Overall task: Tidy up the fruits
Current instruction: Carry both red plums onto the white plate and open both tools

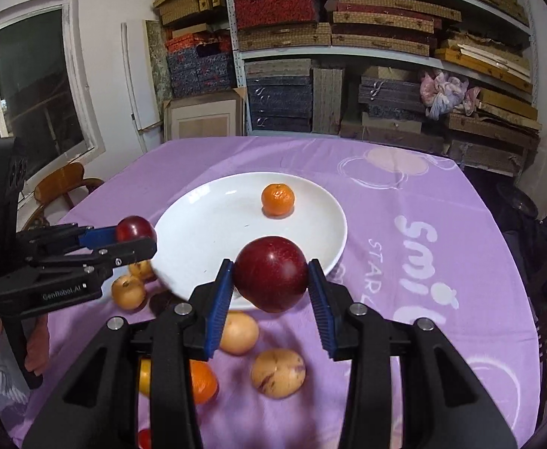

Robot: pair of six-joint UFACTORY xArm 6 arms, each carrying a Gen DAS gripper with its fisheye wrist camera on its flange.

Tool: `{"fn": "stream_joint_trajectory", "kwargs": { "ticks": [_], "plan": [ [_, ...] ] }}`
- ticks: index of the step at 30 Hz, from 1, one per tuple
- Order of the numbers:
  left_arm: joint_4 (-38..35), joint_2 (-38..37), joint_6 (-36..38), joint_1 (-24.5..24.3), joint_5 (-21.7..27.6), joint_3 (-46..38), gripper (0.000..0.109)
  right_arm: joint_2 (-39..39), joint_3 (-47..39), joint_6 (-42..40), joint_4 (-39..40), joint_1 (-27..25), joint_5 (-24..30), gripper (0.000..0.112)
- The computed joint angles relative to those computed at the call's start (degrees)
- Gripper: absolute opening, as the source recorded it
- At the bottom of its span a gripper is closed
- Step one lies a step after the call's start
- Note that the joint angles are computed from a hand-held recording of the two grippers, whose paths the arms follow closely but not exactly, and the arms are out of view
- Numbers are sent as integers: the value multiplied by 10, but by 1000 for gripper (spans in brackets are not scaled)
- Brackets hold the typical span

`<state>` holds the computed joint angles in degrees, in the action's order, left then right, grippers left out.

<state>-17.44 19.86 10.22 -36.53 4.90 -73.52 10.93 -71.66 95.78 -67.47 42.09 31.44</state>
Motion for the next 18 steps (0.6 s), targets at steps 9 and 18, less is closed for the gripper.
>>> {"fn": "stream_joint_trajectory", "kwargs": {
  "ticks": [9,18],
  "plan": [
    [127,115,-135,32,82,-140,41,169,-174,-164,163,-65,-19,39],
    [133,150,-142,38,102,-177,41,237,-259,-264,252,-82,4,41]
  ]
}}
